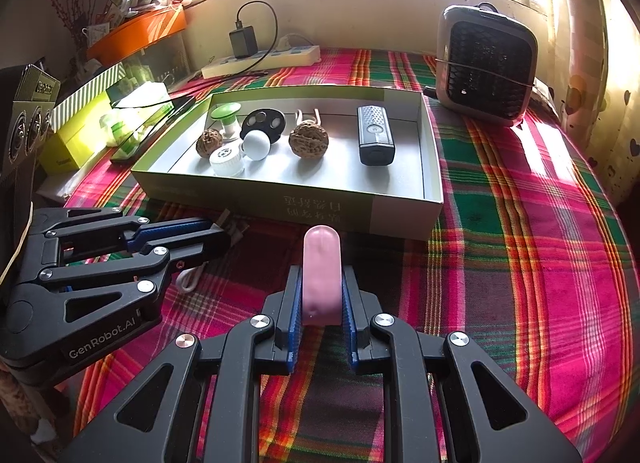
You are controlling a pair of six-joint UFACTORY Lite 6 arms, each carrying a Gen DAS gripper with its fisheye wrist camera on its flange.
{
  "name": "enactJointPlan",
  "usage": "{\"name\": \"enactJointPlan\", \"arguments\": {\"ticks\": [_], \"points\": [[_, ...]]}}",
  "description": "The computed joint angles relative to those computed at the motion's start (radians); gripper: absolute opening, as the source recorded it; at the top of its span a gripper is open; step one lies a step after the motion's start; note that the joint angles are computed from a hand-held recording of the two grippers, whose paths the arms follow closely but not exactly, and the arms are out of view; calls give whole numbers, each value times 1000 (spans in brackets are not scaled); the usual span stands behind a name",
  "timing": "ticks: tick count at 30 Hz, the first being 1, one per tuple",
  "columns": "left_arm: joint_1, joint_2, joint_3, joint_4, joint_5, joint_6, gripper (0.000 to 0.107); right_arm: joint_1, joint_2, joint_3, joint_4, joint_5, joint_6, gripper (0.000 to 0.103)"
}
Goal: Organize objects
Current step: 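Hold the pink case in the right tool while the left tool grasps the white USB cable, then carry the pink case and white cable in both tools over the box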
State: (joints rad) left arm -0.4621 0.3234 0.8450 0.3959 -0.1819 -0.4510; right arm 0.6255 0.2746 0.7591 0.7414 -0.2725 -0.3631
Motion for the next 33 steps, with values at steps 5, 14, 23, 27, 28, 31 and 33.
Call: {"name": "enactJointPlan", "arguments": {"ticks": [5, 14, 23, 27, 28, 31, 33], "points": [[2, -18, -19, -17, -7, 14, 10, 10, -19, -10, 36, -6, -27, 19], [21, -74, -58, 10, -17, -12, 10, 35, -50, -15, 105, -13, -91, 19], [45, -157, -92, 34, -7, -31, 10, 47, -89, -6, 168, -7, -164, 19], [67, -171, -87, 75, -1, -67, 10, 48, -87, 17, 217, -3, -222, 19], [72, -172, -84, 76, -1, -68, 10, 46, -87, 23, 223, -1, -232, 19], [98, -169, -69, 130, 2, -121, 10, 41, -90, 39, 243, 3, -262, 19], [119, -165, -56, 204, 0, -196, 10, 37, -86, 57, 273, 6, -300, 19]]}}
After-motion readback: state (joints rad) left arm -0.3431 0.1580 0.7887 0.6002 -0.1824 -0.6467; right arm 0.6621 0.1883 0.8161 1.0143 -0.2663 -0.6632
